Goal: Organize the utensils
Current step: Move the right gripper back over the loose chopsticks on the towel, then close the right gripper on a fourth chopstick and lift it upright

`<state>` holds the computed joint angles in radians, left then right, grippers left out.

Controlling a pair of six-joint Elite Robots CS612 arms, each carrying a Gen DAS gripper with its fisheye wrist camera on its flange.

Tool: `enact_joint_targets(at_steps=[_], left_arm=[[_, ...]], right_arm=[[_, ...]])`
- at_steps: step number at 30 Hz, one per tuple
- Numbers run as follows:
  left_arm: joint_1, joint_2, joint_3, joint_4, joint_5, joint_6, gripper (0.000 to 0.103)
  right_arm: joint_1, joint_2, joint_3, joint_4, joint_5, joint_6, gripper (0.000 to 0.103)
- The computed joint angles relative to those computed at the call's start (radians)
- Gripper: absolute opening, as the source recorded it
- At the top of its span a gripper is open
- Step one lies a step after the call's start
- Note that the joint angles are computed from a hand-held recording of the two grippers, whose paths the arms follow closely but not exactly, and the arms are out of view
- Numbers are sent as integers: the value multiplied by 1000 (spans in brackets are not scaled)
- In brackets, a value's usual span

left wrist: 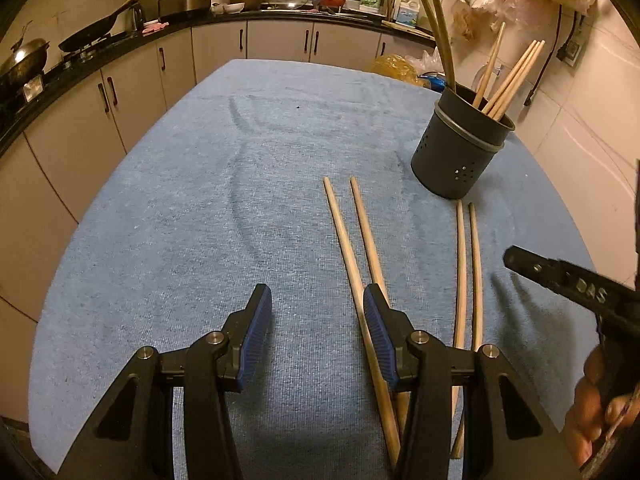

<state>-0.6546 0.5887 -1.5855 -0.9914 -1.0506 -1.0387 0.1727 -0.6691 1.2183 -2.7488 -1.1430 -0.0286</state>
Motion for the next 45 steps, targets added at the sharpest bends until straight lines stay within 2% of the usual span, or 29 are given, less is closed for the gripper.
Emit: enact_joint_targets(at_steps=[8, 11, 18, 22, 29, 32, 34, 42, 44, 45], left_arm=[[2, 4, -8, -1, 3, 0, 46], [3, 5, -9, 0, 2, -3, 46], [13, 2, -5, 1, -7, -9, 46], [20, -7, 12, -9, -19, 10, 46], [41, -35, 83, -35, -65, 46, 46], [54, -48, 118, -32, -97, 28, 38], [58, -54, 133, -26, -107, 23, 36], [53, -95, 213, 39, -40, 39, 34], [52, -100, 225, 39, -27, 48, 25], [51, -101, 226, 39, -26, 49, 18]], right_arm=[[25, 32, -69, 66, -51, -23, 26], [33, 38, -81, 87, -59, -35, 20], [58, 48, -102, 86, -154, -118, 13], [57, 47, -107, 95, -198, -135, 10], [33, 39, -98, 106, -178, -116, 10], [26, 33, -89, 110, -158, -111, 10], [23, 33, -88, 113, -149, -112, 10], [26, 51, -131, 152, -152, -127, 10], [30, 53, -138, 160, -166, -136, 10], [33, 58, -147, 159, -175, -142, 10]])
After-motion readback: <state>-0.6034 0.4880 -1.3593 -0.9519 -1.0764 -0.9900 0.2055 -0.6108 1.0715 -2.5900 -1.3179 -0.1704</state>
